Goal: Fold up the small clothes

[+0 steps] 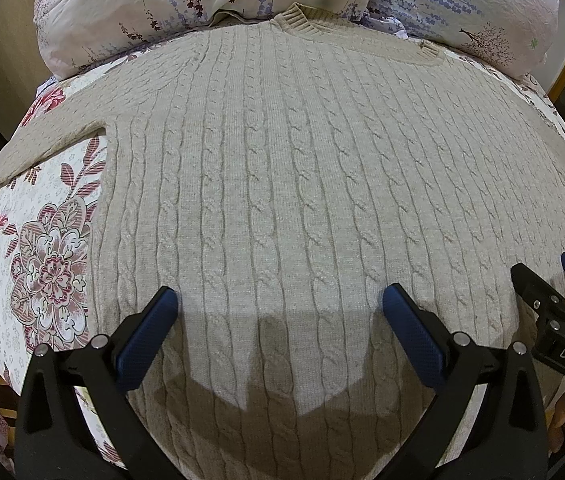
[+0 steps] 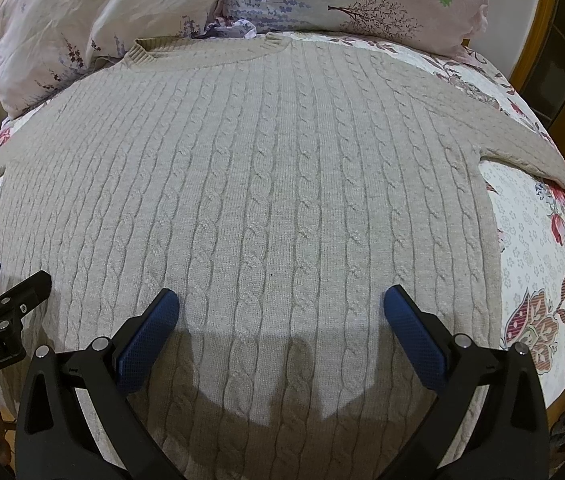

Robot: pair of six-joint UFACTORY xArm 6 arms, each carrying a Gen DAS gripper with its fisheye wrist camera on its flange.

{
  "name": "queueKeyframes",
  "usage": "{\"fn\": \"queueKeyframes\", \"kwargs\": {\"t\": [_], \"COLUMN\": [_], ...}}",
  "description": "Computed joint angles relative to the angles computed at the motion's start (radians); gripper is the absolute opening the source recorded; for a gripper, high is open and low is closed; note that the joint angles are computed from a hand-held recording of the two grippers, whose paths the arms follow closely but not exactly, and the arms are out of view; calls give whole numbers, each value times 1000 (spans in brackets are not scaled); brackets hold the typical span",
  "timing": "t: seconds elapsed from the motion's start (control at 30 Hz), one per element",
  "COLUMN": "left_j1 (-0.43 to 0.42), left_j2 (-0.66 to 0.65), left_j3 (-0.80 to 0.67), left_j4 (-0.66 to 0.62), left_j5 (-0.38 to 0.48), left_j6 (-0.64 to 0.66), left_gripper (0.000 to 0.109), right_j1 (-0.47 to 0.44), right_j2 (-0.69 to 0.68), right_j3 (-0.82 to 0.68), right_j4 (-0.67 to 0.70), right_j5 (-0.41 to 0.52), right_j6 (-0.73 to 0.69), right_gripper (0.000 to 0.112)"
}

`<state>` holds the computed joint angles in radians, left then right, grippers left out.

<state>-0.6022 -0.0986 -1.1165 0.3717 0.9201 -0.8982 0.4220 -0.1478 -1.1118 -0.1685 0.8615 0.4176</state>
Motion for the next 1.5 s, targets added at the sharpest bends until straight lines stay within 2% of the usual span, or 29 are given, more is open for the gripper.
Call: {"fn": "queueKeyframes", "kwargs": {"t": [0.13, 0.33, 0.4, 0.47, 0.5, 0.6, 0.7, 0.83, 0.9, 1.0, 1.03, 1.07, 1.1, 1.13, 1.17, 1.27, 1.33, 1.4, 1.5], "left_j1": [0, 7, 9, 7, 8, 9, 7, 2, 8, 38, 61, 81, 113, 139, 164, 268, 350, 438, 565], "left_j2": [-2, -15, -15, -9, -9, -6, -14, -23, -30, -75, -100, -119, -146, -163, -182, -245, -291, -322, -327], "left_j3": [3, 20, 21, 12, 13, 10, 24, 38, 38, 75, 97, 114, 139, 154, 169, 216, 250, 275, 284], "left_j4": [1, -7, -10, -9, -10, -11, 11, 36, 25, 40, 45, 49, 50, 51, 57, 102, 135, 142, 101], "left_j5": [-3, -13, -18, -19, -21, -21, -39, -53, -54, -105, -130, -148, -173, -183, -188, -200, -220, -248, -280], "left_j6": [1, 19, 30, 35, 37, 38, 24, 0, -19, -101, -135, -158, -185, -202, -222, -296, -342, -364, -334], "left_gripper": [101, 101, 101, 101, 101, 101, 101, 101, 101, 101, 101, 101, 101, 101, 101, 101, 101, 101, 100], "right_j1": [0, -3, -7, -35, -67, -174, -395, -661, -754, -832, -845, -849, -848, -833, -832, -806, -751, -680, -512], "right_j2": [-3, -24, -27, -24, -33, -50, -16, 108, 178, 239, 244, 265, 279, 293, 308, 322, 310, 295, 254], "right_j3": [1, 36, 37, 21, 26, 30, -18, -143, -210, -253, -250, -272, -285, -298, -313, -342, -354, -378, -397], "right_j4": [4, 5, 25, 107, 174, 251, 334, 480, 471, 505, 529, 523, 513, 500, 485, 362, 286, 317, 428], "right_j5": [7, -35, -36, -22, -37, -85, -131, -131, -122, -118, -151, -143, -149, -142, -128, -151, -227, -270, -328], "right_j6": [-7, -27, -63, -156, -194, -199, -160, -107, -15, 55, 48, 41, 26, 28, 26, 68, 40, -57, -246], "right_gripper": [102, 102, 102, 102, 102, 102, 102, 79, 70, 63, 60, 56, 43, 20, 13, 8, 8, 7, 7]}}
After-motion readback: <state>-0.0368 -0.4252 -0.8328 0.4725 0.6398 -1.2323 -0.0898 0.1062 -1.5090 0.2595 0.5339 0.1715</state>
